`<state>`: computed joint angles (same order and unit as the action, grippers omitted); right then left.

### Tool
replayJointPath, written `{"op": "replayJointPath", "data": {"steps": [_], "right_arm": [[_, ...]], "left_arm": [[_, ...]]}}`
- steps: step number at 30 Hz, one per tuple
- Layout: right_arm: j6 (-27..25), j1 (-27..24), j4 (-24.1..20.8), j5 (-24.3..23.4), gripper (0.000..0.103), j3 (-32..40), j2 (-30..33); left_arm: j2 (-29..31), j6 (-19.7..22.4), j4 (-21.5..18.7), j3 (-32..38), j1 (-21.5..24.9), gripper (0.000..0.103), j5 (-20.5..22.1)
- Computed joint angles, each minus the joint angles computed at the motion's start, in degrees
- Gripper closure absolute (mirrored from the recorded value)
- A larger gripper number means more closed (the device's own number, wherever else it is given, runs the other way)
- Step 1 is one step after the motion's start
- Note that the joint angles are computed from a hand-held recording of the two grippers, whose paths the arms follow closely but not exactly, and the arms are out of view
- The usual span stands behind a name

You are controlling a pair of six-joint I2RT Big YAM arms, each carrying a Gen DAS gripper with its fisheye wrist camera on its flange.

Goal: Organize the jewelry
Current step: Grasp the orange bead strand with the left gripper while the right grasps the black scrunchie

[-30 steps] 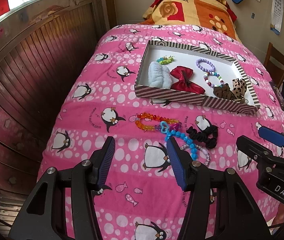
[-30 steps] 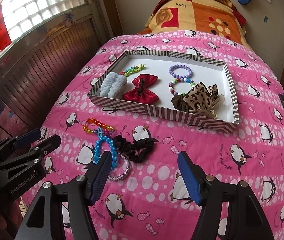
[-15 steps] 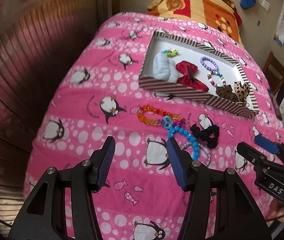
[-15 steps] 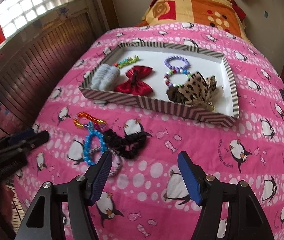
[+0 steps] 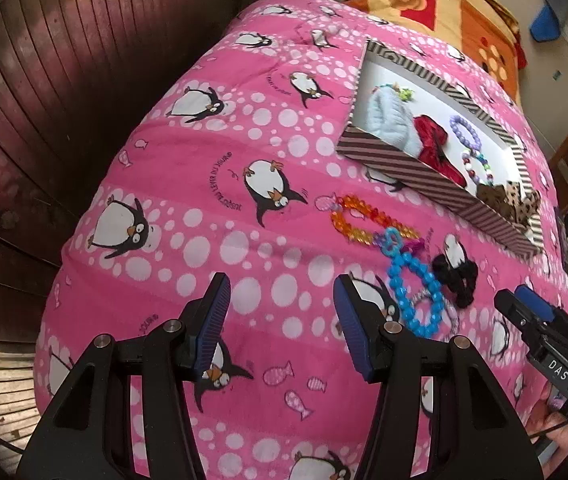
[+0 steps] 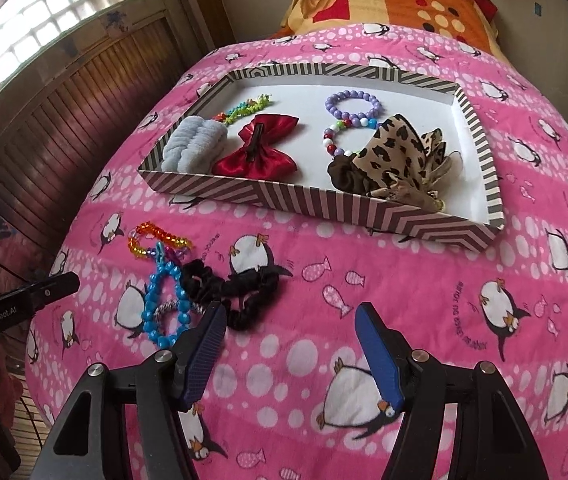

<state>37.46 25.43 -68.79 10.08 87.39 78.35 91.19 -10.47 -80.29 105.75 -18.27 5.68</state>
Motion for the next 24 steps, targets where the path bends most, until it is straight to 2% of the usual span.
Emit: {"op": "replayJointPath", "data": {"steps": [2,6,9,12,20,23,24], "right_arm": [[-1.02,-0.49,0.28,-0.02,0.040,0.38,0.82],[-4.93,-1.55,-1.10,-2.64,0.051,2.09,4.15],[-7.12,-1.59,-2.33,-2.65,0.060,3.16,6.26],[-9.22,-1.86,-2.84,-1.53,0.079,3.38,6.25],[-10.63,-3.84,-2.59,-3.64,0.081,2.14,5.31],[-11.55,-4.00,-1.43,-3.95,0.081,1.60,5.11],[-11.52,-4.23,-0.55,-4.18,0.081,1.16,4.97]], "left_arm": [[0.75,-0.35,-0.07,0.78,-0.11,0.050,-0.34],[2.89,-0.67,-0.89,3.07,-0.49,0.050,-0.86],[4.61,-0.89,-1.49,4.91,-0.93,0.050,-0.84],[6.53,-0.92,-2.04,7.04,-1.70,0.050,-1.66],[12.31,-0.13,-4.60,12.46,-3.67,0.050,-3.52],[12.97,0.25,-3.75,12.29,-3.99,0.050,-4.25],[12.76,0.25,-2.79,11.86,-4.10,0.056,-4.53]]}}
